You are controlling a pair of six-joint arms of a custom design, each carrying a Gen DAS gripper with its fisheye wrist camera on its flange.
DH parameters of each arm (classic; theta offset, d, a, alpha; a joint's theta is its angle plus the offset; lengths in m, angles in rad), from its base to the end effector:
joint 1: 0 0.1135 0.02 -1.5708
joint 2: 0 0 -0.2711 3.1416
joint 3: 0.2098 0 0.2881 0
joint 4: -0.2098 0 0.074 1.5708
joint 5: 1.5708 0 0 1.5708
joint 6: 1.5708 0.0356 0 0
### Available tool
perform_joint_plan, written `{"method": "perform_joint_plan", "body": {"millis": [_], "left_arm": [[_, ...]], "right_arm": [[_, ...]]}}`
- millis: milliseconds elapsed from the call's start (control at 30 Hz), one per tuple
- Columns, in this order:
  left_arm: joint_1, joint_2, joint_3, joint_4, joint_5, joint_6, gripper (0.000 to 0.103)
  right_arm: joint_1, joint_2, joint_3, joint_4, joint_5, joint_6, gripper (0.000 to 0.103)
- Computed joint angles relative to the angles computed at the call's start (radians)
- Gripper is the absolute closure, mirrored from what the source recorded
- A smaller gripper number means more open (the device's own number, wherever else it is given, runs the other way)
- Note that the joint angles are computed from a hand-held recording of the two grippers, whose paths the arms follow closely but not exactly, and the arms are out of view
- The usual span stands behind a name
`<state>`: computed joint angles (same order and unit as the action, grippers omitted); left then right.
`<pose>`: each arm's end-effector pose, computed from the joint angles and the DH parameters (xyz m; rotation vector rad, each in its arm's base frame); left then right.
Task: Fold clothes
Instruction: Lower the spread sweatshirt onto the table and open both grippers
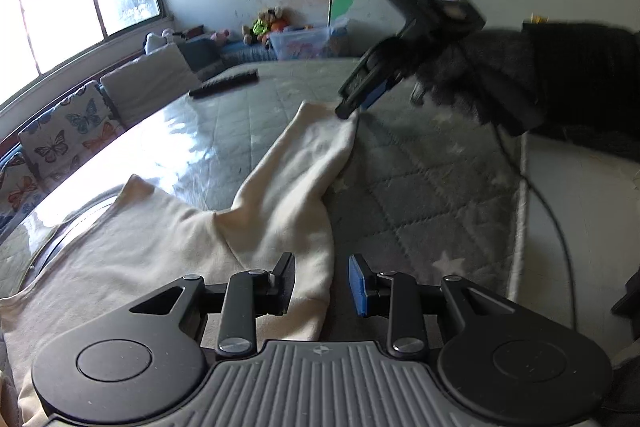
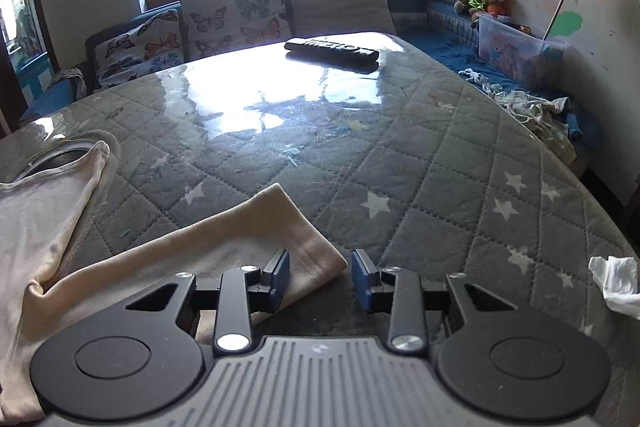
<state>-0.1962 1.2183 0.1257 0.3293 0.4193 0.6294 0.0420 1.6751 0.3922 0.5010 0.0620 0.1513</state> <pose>0.1799 -0.0505 0.0717 1.0940 1.9862 -0.2619 0.2633 0.0089 0.0528 0.1587 2.3455 0.0219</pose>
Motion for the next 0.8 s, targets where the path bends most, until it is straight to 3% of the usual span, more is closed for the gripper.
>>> {"method": "perform_joint_plan", "body": {"millis": [133, 400, 533, 667, 800], "left_arm": [[-0.017, 0.055, -0.006, 0.059, -0.008, 0.015, 0.098], [0.13, -0.041, 0.015, -0.103, 0.204, 0.07, 0.102], [0.12, -0.014, 0.026, -0.129, 0.218, 0.062, 0.101], [0.135, -0.115, -0.004, -0.192, 0.232, 0.065, 0.096], [0.215, -0.223, -0.013, -0.281, 0.263, 0.056, 0.091]], "right_arm": [[0.005, 0.008, -0.003, 0.023, -0.004, 0.001, 0.093], [0.059, -0.12, -0.062, 0.073, 0.095, -0.06, 0.096], [0.061, -0.066, -0.024, 0.035, 0.128, -0.072, 0.093], [0.072, -0.052, -0.023, 0.021, 0.131, -0.057, 0.089], [0.121, -0.12, -0.038, -0.002, 0.139, -0.077, 0.067]]}}
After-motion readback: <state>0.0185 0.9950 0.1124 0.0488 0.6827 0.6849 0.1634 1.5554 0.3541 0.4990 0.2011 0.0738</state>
